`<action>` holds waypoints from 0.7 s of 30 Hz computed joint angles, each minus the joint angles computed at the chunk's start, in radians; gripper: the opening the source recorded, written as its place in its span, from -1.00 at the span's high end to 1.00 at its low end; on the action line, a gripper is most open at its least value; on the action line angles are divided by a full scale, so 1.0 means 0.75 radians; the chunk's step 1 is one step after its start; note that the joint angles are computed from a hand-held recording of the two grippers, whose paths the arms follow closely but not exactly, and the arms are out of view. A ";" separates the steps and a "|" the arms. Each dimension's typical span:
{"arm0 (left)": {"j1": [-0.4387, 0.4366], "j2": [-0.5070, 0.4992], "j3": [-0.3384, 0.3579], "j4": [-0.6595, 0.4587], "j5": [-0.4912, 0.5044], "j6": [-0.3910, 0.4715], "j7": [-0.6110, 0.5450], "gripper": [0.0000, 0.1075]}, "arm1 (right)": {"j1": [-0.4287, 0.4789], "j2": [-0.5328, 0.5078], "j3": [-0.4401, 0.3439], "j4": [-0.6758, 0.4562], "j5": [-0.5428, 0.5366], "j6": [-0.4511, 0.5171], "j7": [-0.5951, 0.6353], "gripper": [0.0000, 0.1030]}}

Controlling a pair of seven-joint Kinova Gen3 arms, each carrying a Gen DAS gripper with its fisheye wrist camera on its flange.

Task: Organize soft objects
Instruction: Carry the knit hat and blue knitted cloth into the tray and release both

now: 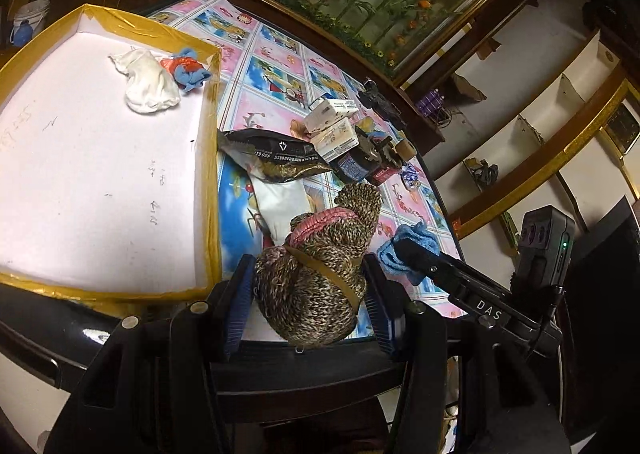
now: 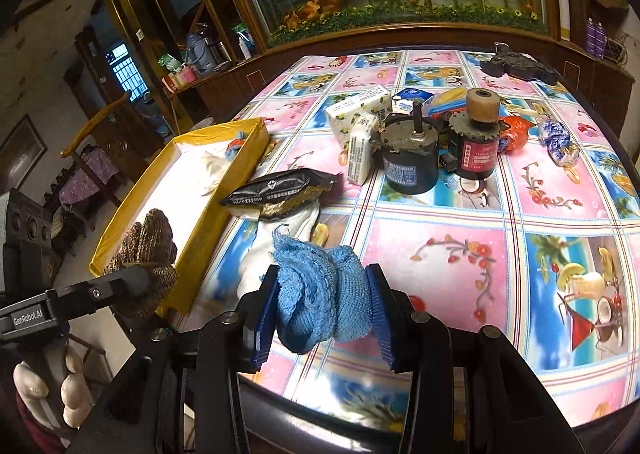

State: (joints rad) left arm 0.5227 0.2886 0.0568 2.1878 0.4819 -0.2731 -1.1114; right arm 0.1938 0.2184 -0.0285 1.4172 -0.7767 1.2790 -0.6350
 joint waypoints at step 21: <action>-0.202 -0.097 -0.208 0.039 0.302 0.167 -0.404 0.06 | -0.302 0.108 -0.117 -0.215 0.117 0.021 -0.214 0.19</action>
